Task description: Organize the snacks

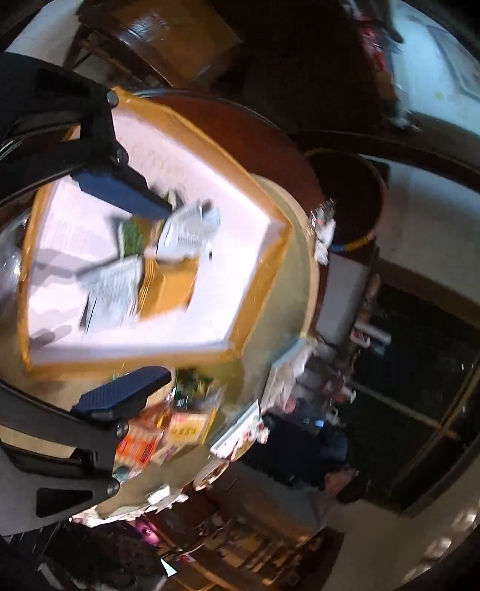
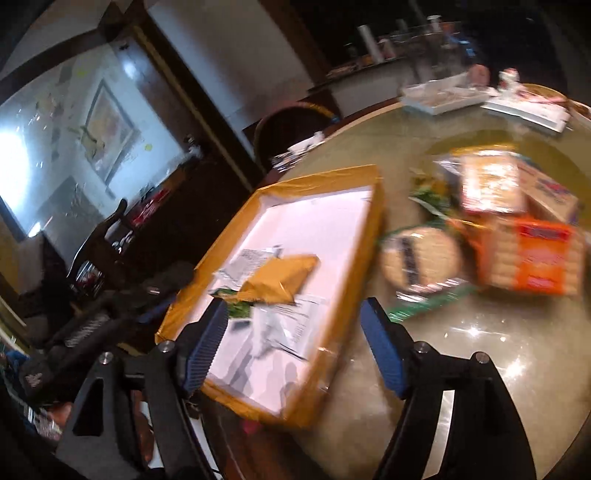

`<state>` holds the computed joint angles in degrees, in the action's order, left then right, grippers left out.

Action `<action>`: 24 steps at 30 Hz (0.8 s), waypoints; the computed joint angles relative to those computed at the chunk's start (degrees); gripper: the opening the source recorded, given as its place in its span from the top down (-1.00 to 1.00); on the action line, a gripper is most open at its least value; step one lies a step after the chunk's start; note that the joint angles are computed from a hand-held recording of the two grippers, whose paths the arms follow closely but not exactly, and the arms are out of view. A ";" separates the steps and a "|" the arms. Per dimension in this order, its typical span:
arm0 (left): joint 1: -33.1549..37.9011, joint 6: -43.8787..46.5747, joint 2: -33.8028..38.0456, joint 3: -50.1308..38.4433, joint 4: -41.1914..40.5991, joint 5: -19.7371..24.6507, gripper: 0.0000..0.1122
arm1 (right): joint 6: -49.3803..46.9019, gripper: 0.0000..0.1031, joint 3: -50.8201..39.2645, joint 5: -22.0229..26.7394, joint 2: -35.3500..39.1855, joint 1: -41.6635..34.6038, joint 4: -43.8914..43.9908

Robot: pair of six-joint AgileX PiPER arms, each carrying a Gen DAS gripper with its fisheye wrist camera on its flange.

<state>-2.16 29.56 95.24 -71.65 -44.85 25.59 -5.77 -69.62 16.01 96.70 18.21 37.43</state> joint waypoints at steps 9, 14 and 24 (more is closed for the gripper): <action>-10.20 -7.11 -1.26 0.07 8.79 0.86 -0.46 | -19.53 -0.46 13.15 0.40 -8.54 -7.52 20.00; -13.21 -8.95 -0.99 -0.18 10.63 1.10 -0.46 | -25.03 -0.46 15.91 4.49 -9.79 -12.03 24.69; -16.12 -11.51 -0.20 -0.87 13.65 2.60 -0.46 | -29.42 -0.46 18.48 5.14 -9.99 -15.20 27.63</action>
<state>-18.28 18.04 95.05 -72.52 -31.20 28.19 -35.19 -51.15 21.15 86.71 3.01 65.06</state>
